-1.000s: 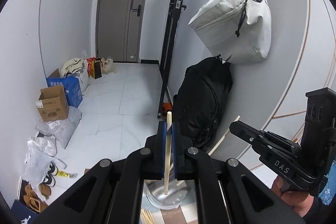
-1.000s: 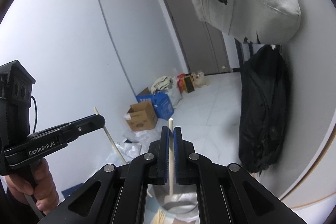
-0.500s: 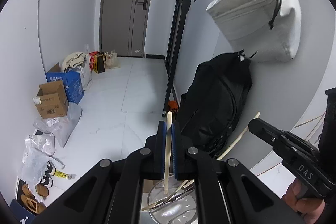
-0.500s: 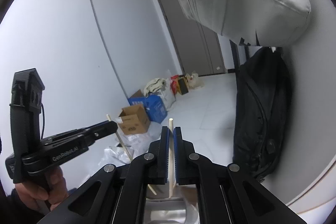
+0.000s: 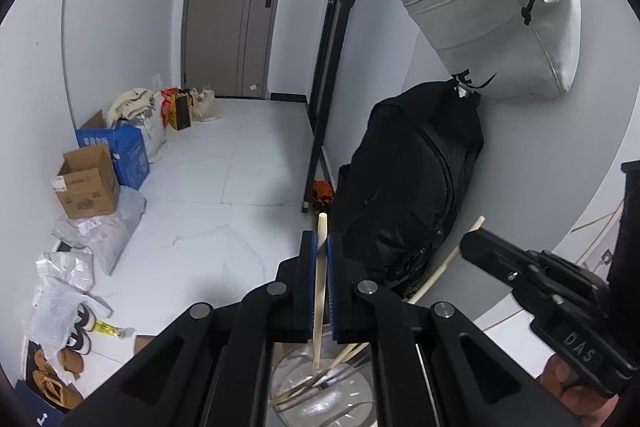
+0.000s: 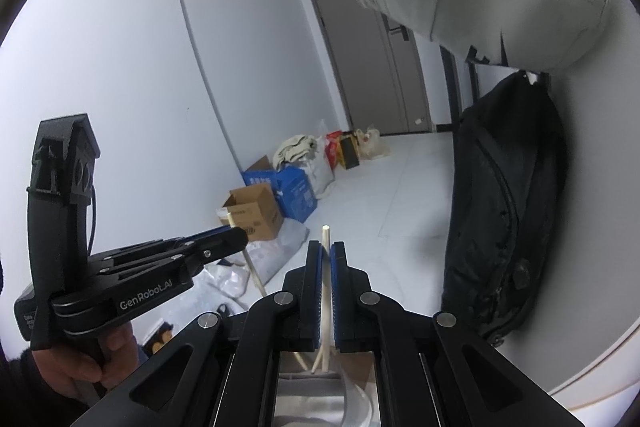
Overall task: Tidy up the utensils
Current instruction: 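Lift both held chopsticks and carry them above the utensil holder, then open both grippers to drop the chopsticks into the holder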
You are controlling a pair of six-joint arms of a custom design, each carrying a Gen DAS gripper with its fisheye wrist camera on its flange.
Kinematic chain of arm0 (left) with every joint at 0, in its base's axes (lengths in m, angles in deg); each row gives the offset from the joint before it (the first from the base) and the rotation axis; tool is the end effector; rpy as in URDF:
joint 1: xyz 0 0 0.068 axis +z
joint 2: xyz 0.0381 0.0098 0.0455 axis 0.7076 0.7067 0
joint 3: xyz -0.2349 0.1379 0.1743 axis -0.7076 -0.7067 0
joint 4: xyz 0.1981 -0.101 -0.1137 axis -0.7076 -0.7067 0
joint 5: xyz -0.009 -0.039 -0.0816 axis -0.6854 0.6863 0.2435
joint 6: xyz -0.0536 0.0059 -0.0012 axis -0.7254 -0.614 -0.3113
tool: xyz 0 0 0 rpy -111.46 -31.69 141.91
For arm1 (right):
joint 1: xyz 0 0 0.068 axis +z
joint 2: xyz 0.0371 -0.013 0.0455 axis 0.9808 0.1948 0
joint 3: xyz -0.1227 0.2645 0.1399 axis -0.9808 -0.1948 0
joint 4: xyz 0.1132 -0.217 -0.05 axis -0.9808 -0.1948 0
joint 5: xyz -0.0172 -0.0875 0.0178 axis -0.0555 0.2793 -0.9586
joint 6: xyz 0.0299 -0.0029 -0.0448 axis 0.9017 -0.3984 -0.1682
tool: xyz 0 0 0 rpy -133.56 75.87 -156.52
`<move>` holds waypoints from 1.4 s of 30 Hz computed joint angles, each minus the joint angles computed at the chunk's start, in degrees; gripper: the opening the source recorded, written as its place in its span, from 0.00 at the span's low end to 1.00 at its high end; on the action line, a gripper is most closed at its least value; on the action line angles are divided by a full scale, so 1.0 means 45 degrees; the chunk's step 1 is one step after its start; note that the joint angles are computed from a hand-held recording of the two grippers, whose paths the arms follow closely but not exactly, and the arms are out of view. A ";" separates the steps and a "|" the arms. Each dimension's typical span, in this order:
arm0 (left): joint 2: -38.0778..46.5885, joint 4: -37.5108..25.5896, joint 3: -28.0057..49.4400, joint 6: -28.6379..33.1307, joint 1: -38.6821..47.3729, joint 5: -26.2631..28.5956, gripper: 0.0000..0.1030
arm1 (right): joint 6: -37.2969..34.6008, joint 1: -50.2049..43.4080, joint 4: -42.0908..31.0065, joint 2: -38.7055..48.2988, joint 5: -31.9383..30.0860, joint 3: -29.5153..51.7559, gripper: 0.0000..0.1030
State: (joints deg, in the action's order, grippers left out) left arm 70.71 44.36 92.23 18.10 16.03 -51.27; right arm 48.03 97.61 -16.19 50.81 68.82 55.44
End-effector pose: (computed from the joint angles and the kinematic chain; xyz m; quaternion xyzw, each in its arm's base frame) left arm 0.3616 -0.2145 0.3252 0.2908 0.8403 -0.2610 0.3758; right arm 0.2711 0.0826 0.3396 0.1070 0.8462 0.0827 0.5155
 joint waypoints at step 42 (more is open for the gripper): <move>-0.3102 0.0250 -0.3313 0.0491 -0.0008 -0.1425 0.41 | 0.3346 0.2147 -0.0389 -0.2150 0.1068 -0.2412 0.50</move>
